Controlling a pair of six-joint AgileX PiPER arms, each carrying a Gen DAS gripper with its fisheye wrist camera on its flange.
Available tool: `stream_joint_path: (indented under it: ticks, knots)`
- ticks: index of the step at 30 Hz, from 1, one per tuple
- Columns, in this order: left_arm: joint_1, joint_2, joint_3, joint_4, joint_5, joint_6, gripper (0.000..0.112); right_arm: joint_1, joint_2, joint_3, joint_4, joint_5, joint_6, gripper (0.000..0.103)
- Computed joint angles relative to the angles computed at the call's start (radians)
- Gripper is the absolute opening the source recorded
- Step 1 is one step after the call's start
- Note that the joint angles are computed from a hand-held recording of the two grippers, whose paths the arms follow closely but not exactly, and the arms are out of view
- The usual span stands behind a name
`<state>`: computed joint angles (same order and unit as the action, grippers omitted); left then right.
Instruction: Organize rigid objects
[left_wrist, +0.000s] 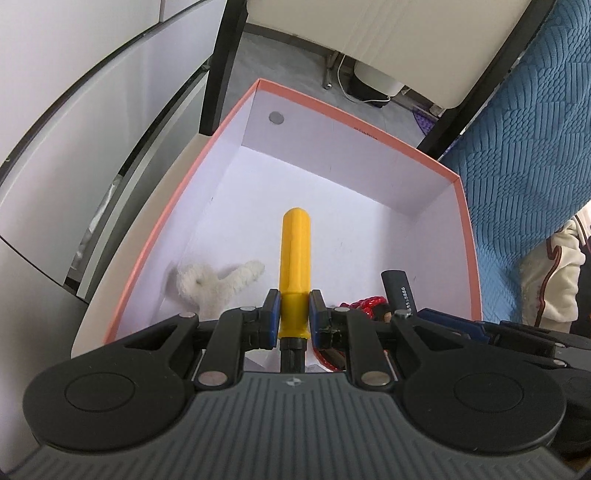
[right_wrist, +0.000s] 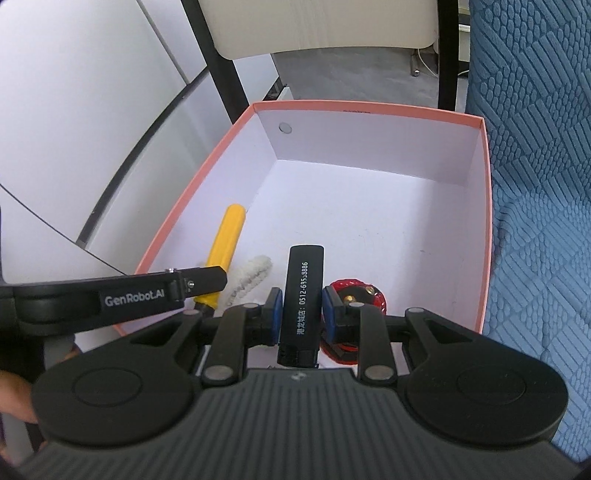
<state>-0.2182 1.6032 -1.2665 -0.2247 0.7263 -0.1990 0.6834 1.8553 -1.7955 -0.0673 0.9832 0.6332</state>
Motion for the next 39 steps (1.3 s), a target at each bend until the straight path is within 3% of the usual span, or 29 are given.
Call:
stream_joint_path:
  ticks: [8, 22, 31, 39]
  knots:
    - [0.020, -0.025, -0.027, 0.023, 0.045, -0.034, 0.019, -0.016, 0.020, -0.034, 0.048, 0.006, -0.060, 0.029]
    - [-0.086, -0.294, -0.039, 0.218, 0.113, -0.220, 0.019, 0.049, -0.103, -0.117, -0.083, 0.071, -0.053, 0.029]
    - [-0.293, -0.412, -0.109, 0.457, 0.240, -0.443, 0.019, 0.100, -0.242, -0.088, -0.149, 0.089, -0.032, 0.029]
    - [-0.638, -0.478, -0.130, 0.754, 0.409, -0.739, 0.019, 0.183, -0.391, 0.016, -0.239, 0.102, 0.033, 0.029]
